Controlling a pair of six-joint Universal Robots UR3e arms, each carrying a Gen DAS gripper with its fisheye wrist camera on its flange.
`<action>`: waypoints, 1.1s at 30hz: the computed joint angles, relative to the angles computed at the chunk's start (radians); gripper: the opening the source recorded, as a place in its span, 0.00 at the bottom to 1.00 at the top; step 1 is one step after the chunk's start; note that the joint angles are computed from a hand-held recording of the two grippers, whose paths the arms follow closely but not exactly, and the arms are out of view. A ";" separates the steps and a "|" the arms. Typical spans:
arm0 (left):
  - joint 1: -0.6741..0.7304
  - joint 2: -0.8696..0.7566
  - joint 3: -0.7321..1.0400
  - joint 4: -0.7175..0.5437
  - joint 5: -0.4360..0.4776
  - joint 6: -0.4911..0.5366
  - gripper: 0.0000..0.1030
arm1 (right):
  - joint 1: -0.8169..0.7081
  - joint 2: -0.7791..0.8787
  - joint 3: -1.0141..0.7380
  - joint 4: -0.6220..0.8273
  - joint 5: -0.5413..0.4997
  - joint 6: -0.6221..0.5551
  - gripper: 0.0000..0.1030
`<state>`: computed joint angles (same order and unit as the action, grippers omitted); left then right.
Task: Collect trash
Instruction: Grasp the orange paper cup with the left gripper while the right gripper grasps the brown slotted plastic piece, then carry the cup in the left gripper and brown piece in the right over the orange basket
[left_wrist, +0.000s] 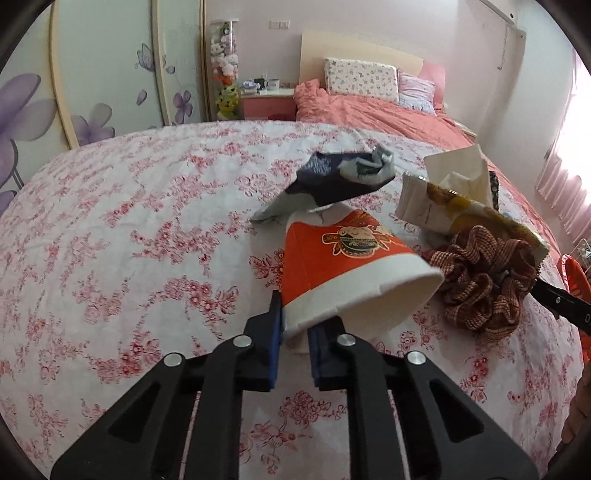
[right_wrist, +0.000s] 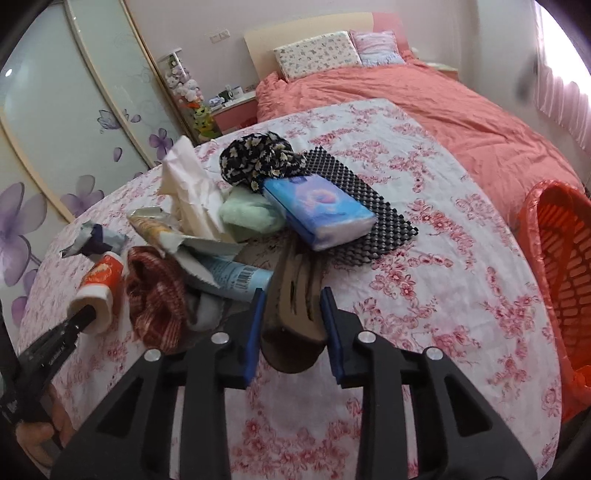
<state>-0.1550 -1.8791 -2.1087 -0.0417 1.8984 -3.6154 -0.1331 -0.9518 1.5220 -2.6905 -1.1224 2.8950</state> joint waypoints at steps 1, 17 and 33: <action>-0.006 0.009 -0.010 0.008 0.011 0.002 0.09 | -0.004 -0.014 0.019 -0.009 0.006 -0.008 0.29; -0.058 0.135 -0.137 0.057 0.036 -0.012 0.05 | -0.105 -0.311 0.336 -0.043 0.171 -0.121 0.29; -0.226 0.197 0.018 -0.031 0.128 -0.024 0.05 | -0.277 -0.541 0.508 -0.093 0.279 -0.181 0.29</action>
<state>-0.3814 -1.6824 -2.0905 -0.0725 2.0268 -3.6396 -0.4099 -1.4926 2.0305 -2.7830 -0.8433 2.7139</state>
